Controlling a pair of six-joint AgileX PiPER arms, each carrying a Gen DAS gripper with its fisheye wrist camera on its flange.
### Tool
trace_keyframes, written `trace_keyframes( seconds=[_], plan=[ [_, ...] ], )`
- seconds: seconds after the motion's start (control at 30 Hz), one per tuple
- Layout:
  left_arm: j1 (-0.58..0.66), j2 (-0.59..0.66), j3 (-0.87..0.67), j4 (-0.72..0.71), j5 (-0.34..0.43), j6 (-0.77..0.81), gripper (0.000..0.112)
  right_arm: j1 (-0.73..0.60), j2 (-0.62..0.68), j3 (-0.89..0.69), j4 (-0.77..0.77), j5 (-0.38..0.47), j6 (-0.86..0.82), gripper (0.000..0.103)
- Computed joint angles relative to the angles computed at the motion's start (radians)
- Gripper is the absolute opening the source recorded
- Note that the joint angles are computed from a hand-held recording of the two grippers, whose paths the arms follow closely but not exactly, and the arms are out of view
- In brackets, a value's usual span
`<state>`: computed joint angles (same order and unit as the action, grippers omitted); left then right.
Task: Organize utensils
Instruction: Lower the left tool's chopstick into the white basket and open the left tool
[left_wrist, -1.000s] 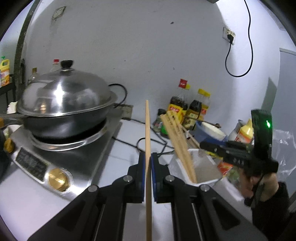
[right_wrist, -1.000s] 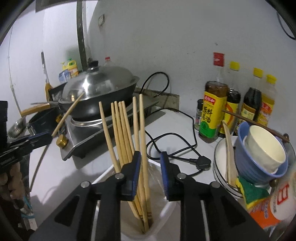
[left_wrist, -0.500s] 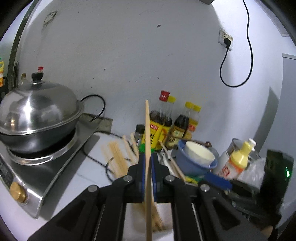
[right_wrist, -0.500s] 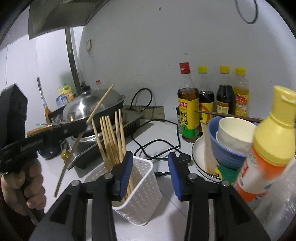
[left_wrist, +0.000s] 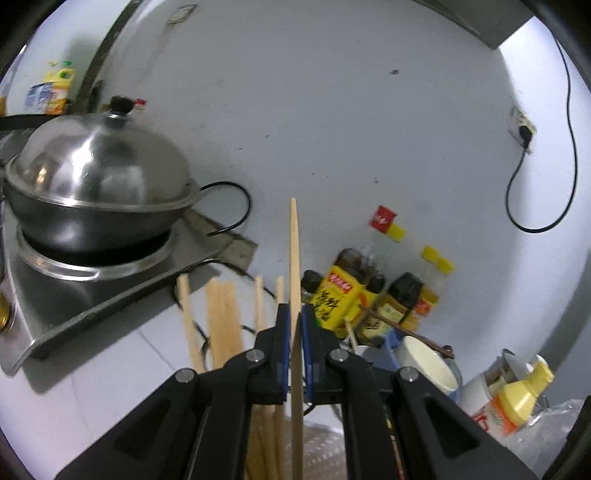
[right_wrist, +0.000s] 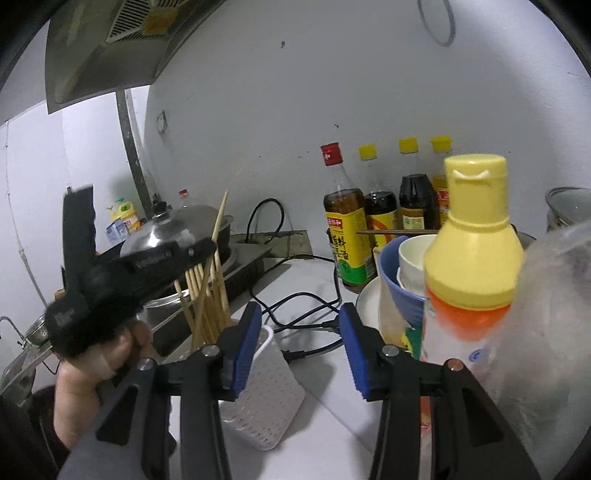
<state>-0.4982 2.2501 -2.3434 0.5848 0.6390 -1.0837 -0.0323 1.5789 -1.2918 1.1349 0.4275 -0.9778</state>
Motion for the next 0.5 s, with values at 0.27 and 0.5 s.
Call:
trace_keyframes(
  seconds=[0.27,0.5],
  plan=[
    [-0.019,-0.045,0.130,0.089,-0.045,-0.066,0.012,0.028,0.000,-0.003,-0.111,-0.038,0.084,0.042],
    [-0.006,-0.165,0.308,0.046,-0.131,0.000,0.035,0.057,-0.003,0.002,-0.171,-0.073,0.122,0.044]
  ],
)
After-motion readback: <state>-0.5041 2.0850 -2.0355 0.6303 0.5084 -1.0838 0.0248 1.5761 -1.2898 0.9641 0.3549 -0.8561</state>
